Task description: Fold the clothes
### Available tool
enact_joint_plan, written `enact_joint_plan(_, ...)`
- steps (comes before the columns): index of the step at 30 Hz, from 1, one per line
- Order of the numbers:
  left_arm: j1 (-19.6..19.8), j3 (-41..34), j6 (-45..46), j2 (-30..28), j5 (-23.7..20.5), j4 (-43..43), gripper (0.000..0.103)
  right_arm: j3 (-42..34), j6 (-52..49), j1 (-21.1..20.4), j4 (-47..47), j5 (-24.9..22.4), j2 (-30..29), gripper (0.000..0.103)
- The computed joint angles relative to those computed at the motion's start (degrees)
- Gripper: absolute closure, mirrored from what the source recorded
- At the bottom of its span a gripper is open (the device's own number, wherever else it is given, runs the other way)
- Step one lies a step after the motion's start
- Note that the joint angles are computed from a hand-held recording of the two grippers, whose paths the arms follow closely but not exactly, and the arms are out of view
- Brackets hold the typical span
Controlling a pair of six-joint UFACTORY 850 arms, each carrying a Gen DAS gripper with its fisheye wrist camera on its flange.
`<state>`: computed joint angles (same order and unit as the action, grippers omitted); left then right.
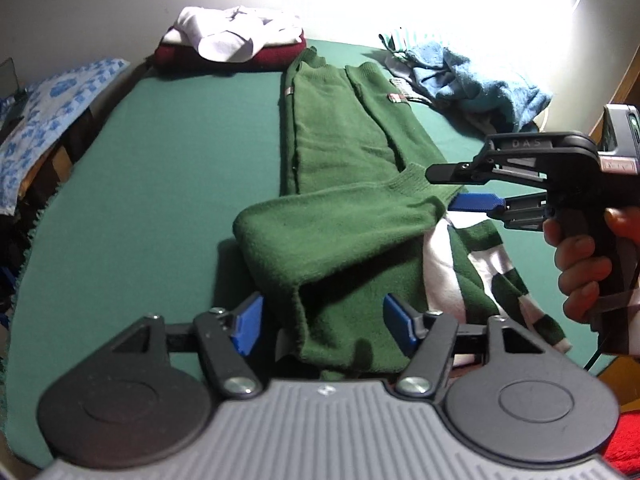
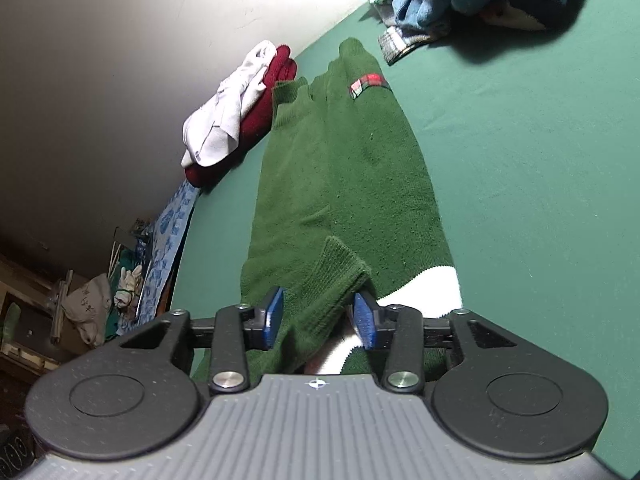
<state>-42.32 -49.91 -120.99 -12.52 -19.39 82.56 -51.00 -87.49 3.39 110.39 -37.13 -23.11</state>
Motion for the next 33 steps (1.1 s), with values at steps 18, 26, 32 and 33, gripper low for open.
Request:
enact_joint_plan(18, -6.27, -12.0, 7.42, -10.07, -19.04, -13.15, 0.044, -12.78, -15.32, -4.05, -9.77, -5.47, -1.31, 0.098)
enact_joint_plan(26, -8.14, -20.67, 10.64, -17.42, -23.11, -16.23, 0.043, -19.99, -27.93, -3.96, -7.78, -3.22, -4.2, 0.098)
enact_joint_plan(32, -9.36, -25.13, 12.85, -20.7, -25.25, -16.57, 0.044, -24.94, -35.29, -2.81, -5.37, 1.23, -8.26, 0.098)
enact_joint_plan(33, -9.29, -25.54, 13.23, -21.0, -25.12, -17.24, 0.056, -25.74, -35.69, -2.68, -5.31, 1.9, -8.94, 0.098)
